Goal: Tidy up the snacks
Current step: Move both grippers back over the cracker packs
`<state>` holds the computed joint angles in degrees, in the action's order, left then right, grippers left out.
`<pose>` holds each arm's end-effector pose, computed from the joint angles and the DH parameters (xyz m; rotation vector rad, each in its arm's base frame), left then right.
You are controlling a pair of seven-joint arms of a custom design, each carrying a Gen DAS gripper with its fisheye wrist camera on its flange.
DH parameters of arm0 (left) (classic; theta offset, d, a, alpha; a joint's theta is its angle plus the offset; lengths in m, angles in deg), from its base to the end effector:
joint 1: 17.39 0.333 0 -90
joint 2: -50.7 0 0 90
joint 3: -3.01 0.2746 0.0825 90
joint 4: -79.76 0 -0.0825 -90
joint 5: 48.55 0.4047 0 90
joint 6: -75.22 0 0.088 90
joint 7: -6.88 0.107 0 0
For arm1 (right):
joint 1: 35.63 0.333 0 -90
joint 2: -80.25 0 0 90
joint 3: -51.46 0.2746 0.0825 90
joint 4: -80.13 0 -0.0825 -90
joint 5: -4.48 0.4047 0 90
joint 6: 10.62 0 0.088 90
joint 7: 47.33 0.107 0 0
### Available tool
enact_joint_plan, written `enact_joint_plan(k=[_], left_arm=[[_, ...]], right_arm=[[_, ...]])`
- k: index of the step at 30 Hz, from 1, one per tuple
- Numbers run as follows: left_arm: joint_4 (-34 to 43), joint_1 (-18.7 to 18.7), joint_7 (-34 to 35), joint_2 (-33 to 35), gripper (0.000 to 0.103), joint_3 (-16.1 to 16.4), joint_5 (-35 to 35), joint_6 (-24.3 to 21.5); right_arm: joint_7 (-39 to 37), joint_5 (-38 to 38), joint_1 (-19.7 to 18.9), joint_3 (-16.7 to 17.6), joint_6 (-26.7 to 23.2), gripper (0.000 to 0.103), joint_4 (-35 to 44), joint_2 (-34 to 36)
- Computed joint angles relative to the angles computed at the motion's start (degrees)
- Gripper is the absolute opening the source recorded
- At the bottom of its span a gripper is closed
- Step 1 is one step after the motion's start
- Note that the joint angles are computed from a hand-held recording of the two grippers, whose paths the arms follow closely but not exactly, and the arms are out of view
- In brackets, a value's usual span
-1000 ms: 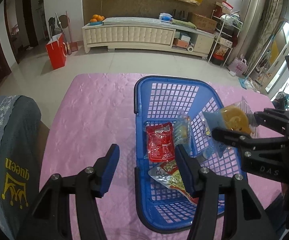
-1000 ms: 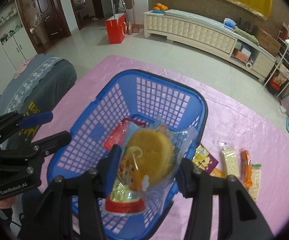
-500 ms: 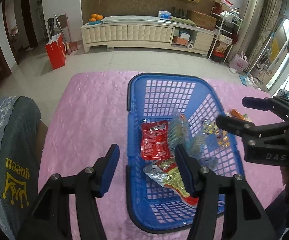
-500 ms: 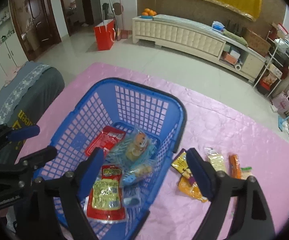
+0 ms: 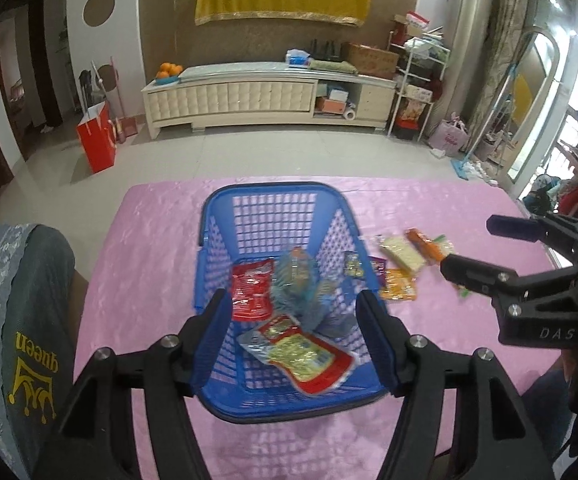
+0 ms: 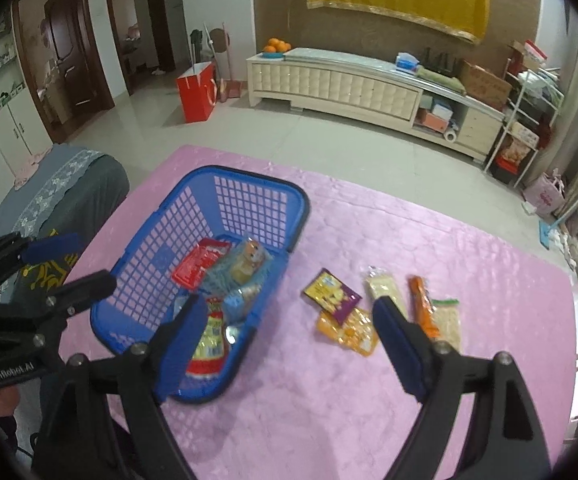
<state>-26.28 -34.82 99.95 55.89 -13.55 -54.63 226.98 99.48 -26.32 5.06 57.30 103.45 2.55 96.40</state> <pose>0.5433 -0.3566 0.5074 -1.3186 2.3864 -0.9536 0.5008 0.4686 0.5687 -1.8351 1.9391 -0.6243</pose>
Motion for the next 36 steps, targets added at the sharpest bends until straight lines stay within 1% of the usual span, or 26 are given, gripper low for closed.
enact_joint_plan(k=[3,6,9,14,19,25,29,33,36], left_arm=[[-0.18,-0.71,-0.09,-0.49,0.062,-0.56,0.34,-0.11],[0.08,-1.52,-0.09,-0.51,0.063,-0.94,0.90,-0.32],[0.27,-2.23,0.06,-0.44,0.065,-1.23,1.45,-0.39],[0.65,-3.42,-0.84,-0.10,0.065,-1.71,2.25,-0.49],[2.58,-5.06,-3.40,1.80,0.065,-2.23,5.83,-0.86],[6.54,-6.87,-6.26,5.61,0.065,-2.84,9.08,-2.44],[9.95,-8.73,-8.77,9.04,0.065,-2.98,12.43,-3.52],[14.76,-10.84,-10.49,13.47,0.065,-2.97,15.31,-5.61],[19.80,-12.78,-12.23,17.94,0.065,-2.59,17.44,-8.22]], right_arm=[[1.99,-0.98,0.01,0.35,0.22,0.087,-4.78,-3.99],[3.69,-1.67,-0.87,1.35,0.24,0.087,-8.26,-6.94],[5.46,-2.16,-2.21,2.47,0.54,0.087,-12.02,-10.07],[6.98,-1.56,-4.85,4.30,1.30,0.087,-17.69,-14.61],[8.39,-1.33,-7.54,5.97,3.33,0.087,-24.09,-19.71],[7.67,0.84,-11.20,7.32,5.25,0.087,-30.91,-25.12],[7.06,2.83,-13.55,7.73,7.31,0.087,-35.60,-28.26],[5.68,3.48,-15.75,8.21,8.14,0.087,-39.44,-30.12],[4.79,5.47,-17.02,7.77,10.67,0.087,-42.87,-31.51]])
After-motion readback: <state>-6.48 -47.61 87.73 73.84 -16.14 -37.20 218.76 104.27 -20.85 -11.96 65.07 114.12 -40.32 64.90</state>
